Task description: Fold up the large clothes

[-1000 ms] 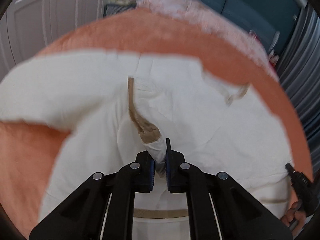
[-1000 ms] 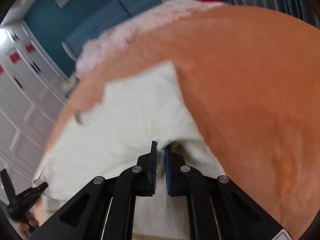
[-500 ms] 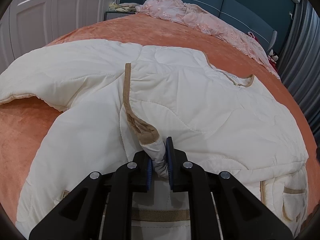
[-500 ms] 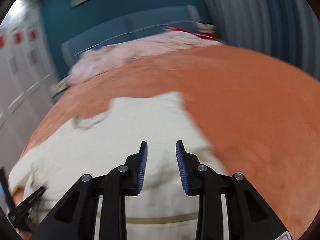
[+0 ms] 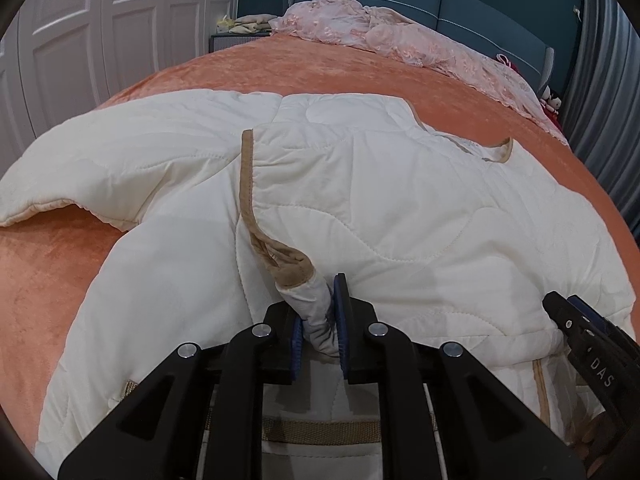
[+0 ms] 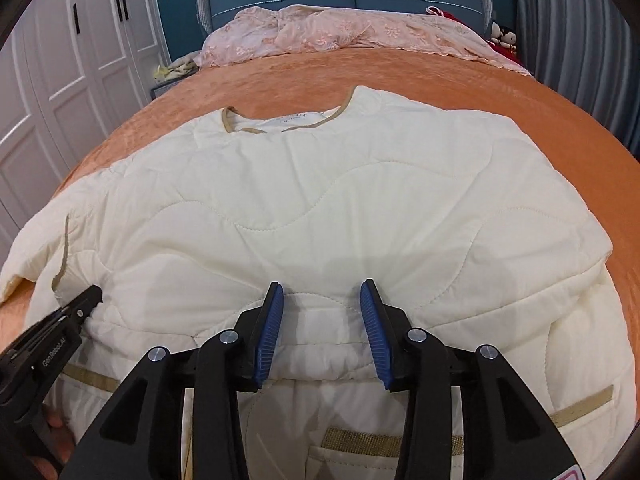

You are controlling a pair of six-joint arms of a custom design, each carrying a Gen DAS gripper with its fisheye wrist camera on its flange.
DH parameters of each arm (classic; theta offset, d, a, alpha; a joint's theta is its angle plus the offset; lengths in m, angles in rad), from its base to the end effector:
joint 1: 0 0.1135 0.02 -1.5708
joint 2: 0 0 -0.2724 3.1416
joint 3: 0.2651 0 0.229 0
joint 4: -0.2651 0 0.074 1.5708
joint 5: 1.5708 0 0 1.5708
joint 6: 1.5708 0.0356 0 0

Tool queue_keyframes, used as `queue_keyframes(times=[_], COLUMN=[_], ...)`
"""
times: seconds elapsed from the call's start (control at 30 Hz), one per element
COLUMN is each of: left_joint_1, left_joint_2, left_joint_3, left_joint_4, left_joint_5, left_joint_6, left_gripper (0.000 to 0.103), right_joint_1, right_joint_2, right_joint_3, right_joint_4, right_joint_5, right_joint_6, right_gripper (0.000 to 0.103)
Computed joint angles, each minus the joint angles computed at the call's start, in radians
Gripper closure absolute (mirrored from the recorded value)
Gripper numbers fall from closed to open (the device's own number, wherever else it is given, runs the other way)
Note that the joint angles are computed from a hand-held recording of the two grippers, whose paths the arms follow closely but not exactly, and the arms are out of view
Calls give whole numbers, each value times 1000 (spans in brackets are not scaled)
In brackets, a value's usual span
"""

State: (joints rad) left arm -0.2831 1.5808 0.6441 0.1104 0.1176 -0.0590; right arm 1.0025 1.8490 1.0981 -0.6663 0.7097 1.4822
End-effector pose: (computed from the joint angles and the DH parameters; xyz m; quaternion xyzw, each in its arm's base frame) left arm 0.2639 -0.0811 0.1630 0.1252 0.9217 -0.1157 0.3485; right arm 0.1879 0.2511 0.1687 0.2480 0.9018 -0.0437 0.3511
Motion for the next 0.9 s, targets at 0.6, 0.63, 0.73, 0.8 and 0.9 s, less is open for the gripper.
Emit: queue_keyframes(times=[0.6, 0.63, 0.73, 0.8, 0.9], left_joint_1=[-48, -48, -53, -53, -53], left_joint_2=[-5, -5, -8, -6, -6], left_joint_3=[-35, -34, -41, -41, -41], left_joint_4=[53, 52, 60, 61, 62], left_joint_5=[-85, -84, -90, -91, -91], left_joint_6=[3, 2, -2, -1, -1], left_gripper=[90, 90, 90, 89, 89], right_joint_1=[62, 63, 66, 67, 68], right_joint_2=[53, 53, 56, 56, 57], right_joint_3=[26, 25, 27, 25, 27], right_joint_4=[-68, -69, -72, -71, -74], right_joint_5=[52, 53, 55, 56, 58], right_joint_6=[85, 87, 90, 91, 95], right_gripper=[61, 61, 61, 61, 61])
